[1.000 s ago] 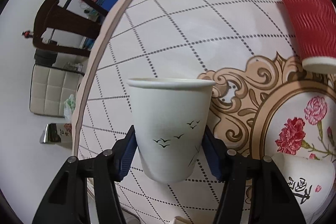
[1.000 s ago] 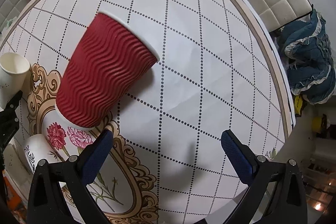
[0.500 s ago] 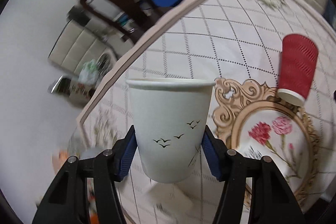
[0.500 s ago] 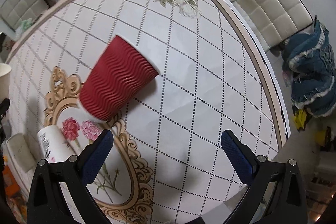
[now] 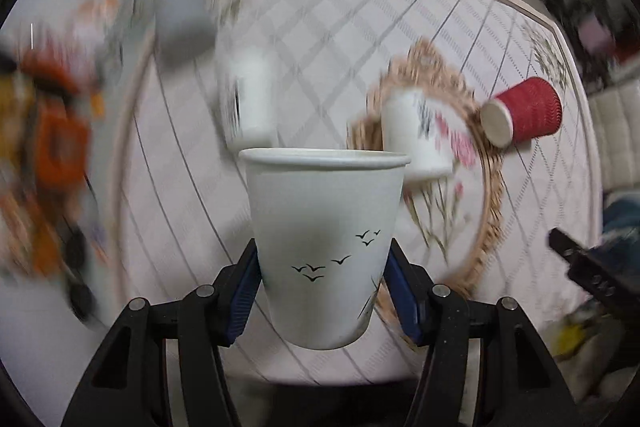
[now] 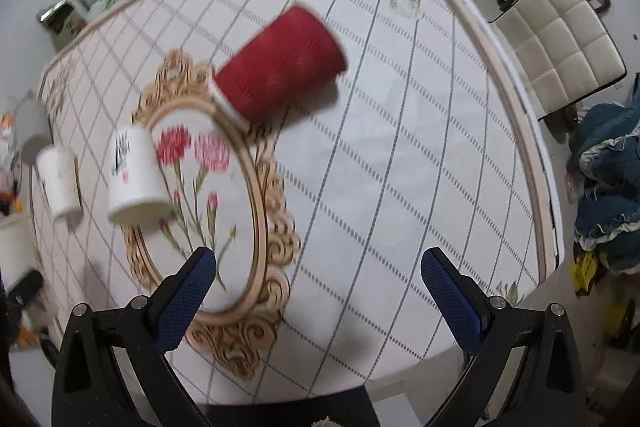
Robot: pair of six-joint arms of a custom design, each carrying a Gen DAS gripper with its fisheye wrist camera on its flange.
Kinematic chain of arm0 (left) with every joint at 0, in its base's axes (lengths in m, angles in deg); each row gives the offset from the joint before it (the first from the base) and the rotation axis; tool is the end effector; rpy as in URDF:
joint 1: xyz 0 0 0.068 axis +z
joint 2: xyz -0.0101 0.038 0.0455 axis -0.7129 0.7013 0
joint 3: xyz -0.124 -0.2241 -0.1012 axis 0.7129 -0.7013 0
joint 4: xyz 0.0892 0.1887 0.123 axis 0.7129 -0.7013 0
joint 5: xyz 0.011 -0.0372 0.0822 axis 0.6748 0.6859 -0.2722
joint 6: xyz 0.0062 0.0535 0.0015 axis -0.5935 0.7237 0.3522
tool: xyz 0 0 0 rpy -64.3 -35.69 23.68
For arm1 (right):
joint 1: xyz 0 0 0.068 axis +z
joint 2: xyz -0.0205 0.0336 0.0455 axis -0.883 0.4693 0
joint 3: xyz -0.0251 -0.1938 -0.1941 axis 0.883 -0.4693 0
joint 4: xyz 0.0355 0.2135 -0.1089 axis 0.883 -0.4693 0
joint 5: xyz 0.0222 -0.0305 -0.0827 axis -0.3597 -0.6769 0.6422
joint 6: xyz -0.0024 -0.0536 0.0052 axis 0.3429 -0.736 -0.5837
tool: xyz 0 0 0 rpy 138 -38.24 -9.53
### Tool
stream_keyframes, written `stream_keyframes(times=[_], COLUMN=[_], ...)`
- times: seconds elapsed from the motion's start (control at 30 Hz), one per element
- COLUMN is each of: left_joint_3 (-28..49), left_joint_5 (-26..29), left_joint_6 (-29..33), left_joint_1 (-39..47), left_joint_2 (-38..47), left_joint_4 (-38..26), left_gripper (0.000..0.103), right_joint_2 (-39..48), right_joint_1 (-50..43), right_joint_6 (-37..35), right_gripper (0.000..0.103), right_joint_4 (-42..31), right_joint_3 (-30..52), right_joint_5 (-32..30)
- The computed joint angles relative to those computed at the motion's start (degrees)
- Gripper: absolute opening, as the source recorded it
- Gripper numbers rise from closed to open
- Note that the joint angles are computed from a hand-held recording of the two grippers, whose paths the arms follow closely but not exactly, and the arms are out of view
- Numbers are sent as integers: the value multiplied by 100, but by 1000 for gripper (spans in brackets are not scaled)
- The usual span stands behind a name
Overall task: Flip cup upright
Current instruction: 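Lift the bird-print cup with the left gripper and rotate it rim-up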
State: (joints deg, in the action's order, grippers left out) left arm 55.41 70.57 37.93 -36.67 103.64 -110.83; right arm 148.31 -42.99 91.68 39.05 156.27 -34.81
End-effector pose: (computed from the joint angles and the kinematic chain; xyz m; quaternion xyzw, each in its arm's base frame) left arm 0.2104 0.0312 0.2030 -0.2268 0.9727 -0.0212 0.0434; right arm 0.2899 0.0963 0.1867 -0.0440 0.9959 -0.0295 0.0727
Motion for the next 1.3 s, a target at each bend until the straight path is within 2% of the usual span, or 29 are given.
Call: stream_keyframes(times=[0.1,0.13,0.33,0.5,0.6,0.77,0.83,1.13,1.3], left_joint_3=[-881,-1071,-1656,-1683,-1640,-1583,-1521,-1359,-1506], left_joint_5=[622,680,623,306,166,91,84,43,-21], left_joint_6=[-357,-458,-659,-599,-579,-639,-578,-468,-443], left_joint_1=[324,334,-25,-681,-948,-1184,-1146,-1107,-1055], left_joint_2=[-7,79,771,1479,1780,2001,2055,2028,1316], left_joint_4=[521,724,1874,2556,2722,2904,2884,2758,2351], left_gripper=[56,56,57,59,60,94,98,100,100], right_joint_2=[-23,2,92,227,290,307,358,445,370], right_joint_1=[110,159,433,461,430,420,429,511,549], right_joint_6=[-58,-76,-135,-60,-56,-45,-6,81,159], right_gripper=[103,103,103,103,103,103,103,103,103], right_joint_4=[138,186,423,552,571,536,505,476,424], right_joint_3=[-412,-518,-1077,-1268,-1260,-1220,-1145,-1022,-1006], right_joint_5=[1,33,270,417,473,542,540,539,526])
